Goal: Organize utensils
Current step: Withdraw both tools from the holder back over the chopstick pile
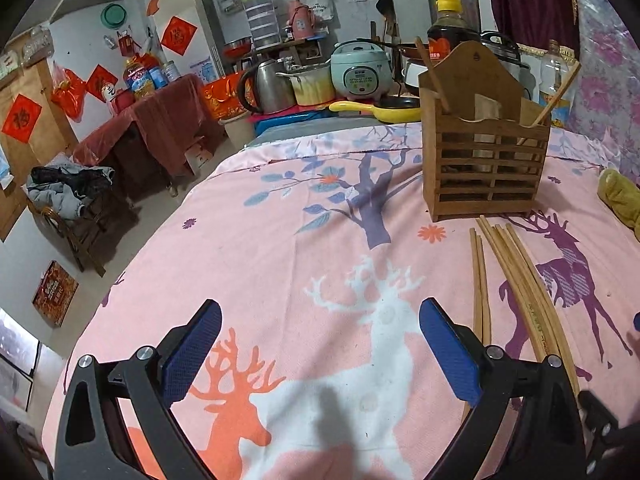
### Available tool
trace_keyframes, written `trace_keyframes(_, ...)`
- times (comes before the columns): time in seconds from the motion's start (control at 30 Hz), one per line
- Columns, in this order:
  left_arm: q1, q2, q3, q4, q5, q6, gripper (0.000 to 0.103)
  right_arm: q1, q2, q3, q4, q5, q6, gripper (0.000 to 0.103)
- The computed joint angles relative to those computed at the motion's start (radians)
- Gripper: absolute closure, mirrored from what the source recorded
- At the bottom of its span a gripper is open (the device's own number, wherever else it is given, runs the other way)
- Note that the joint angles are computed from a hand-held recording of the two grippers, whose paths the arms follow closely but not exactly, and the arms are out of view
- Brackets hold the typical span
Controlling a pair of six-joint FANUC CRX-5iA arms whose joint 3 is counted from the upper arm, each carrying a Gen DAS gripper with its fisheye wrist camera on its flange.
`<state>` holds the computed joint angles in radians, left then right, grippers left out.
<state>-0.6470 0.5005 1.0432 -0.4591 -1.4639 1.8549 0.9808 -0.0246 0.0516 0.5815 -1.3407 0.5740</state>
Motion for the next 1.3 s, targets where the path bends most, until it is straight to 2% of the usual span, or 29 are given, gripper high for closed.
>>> trace_keyframes(0.1,-0.007,0.003,0.003,-0.008,-0.002,-0.009,0.006,-0.031,0.014,0.015,-0.021,-0.052,-0.030,0.015)
trace_keyframes(0.2,-0.017,0.002,0.002,-0.023,0.002,-0.018,0.006,-0.045,-0.029,-0.007,-0.055,0.021,-0.051,0.017)
trace_keyframes(0.27,-0.028,0.002,0.003,-0.049,0.003,-0.019,0.006,-0.029,-0.038,-0.011,-0.060,0.051,-0.016,0.017)
trace_keyframes(0.43,-0.030,0.008,0.011,-0.050,-0.004,-0.026,0.006,0.010,-0.006,-0.001,-0.018,0.020,0.048,0.018)
trace_keyframes(0.83,-0.044,0.012,0.009,-0.070,-0.010,-0.046,0.006,0.011,0.004,0.017,-0.040,0.010,0.091,0.019)
trace_keyframes(0.9,-0.045,0.013,0.010,-0.073,-0.011,-0.049,0.006,-0.001,0.023,0.017,0.016,-0.059,0.032,0.028)
trace_keyframes(0.93,-0.046,0.011,0.008,-0.074,-0.009,-0.050,0.006,-0.010,0.026,0.018,0.025,-0.079,0.007,0.039)
trace_keyframes(0.97,-0.044,0.010,0.007,-0.069,-0.007,-0.049,0.006,-0.030,0.014,0.019,0.000,-0.075,-0.021,0.047)
trace_keyframes(1.0,-0.042,0.011,0.007,-0.062,-0.006,-0.050,0.006,-0.046,-0.007,0.013,-0.033,-0.046,-0.039,0.050)
trace_keyframes(1.13,-0.024,0.002,-0.013,-0.008,0.009,-0.060,0.006,-0.047,-0.046,-0.017,-0.026,0.020,-0.083,0.052)
trace_keyframes(1.3,-0.009,0.020,-0.012,0.066,-0.007,-0.123,0.006,-0.061,-0.055,-0.015,-0.049,0.031,-0.104,0.049)
